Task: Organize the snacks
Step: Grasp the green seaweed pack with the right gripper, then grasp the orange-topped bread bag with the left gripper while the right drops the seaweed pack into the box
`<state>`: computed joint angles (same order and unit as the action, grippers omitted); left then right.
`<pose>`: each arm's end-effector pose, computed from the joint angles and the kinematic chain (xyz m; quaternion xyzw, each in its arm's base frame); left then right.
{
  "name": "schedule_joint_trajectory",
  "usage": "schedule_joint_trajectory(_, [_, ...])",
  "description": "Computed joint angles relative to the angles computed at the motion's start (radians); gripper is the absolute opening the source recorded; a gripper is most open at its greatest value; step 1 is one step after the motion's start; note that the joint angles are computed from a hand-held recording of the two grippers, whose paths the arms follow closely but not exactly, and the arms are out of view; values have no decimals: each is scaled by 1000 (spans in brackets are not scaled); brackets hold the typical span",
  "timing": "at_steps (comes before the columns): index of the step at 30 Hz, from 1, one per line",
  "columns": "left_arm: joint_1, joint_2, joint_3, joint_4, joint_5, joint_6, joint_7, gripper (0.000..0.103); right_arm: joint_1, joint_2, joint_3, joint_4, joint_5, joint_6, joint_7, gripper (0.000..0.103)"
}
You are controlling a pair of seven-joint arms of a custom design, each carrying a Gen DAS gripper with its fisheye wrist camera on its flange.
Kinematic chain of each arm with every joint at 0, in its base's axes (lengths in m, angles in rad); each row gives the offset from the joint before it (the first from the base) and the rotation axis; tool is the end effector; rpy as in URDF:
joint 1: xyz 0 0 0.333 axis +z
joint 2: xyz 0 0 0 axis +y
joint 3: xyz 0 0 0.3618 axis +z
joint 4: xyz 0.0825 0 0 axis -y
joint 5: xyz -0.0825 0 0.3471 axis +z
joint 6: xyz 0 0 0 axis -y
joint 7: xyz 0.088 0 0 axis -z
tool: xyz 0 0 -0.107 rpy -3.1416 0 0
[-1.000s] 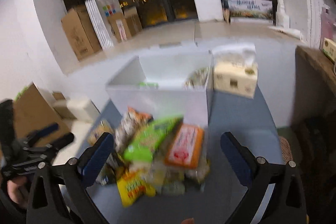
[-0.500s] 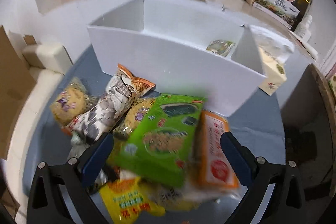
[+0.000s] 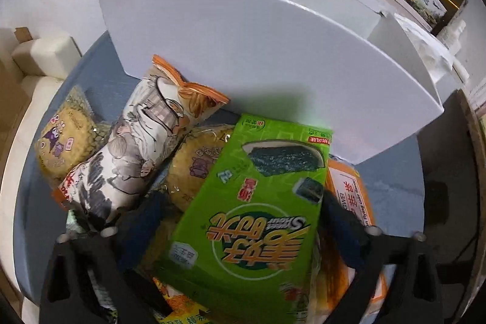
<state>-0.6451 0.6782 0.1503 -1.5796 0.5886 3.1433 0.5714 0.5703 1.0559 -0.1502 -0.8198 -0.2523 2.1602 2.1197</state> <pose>0.6122 -0.4205 0.3948 -0.5838 0.6872 -0.3959 0.1737 0.7309 0.3854 0.3423 -0.7149 0.6618 -0.2075 0.0883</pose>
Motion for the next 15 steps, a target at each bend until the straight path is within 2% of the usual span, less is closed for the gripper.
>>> schedule_joint_trajectory(4, [10,12,-18,21,-5,-20,11,103,9,-119,-6,-221,-22,155,31,78])
schedule_joint_trajectory(6, [31,18,-48,32,-10,-29,29,103,20,-177,-21,-314,-42,217,59,77])
schedule_joint_trajectory(10, [66,40,-103,77,-23,-50,83,103,24,-330,-27,-546,-69,397,100,74])
schedule_joint_trajectory(12, [89,70,-146,135,-31,-95,139,103,18,-404,-24,-655,-70,490,114,74])
schedule_joint_trajectory(14, [123,113,-211,212,-51,-162,226,103,31,-440,-45,-715,-61,569,114,74])
schedule_joint_trajectory(15, [131,138,-232,257,-64,-198,262,103,12,-482,-26,-776,-96,619,146,74])
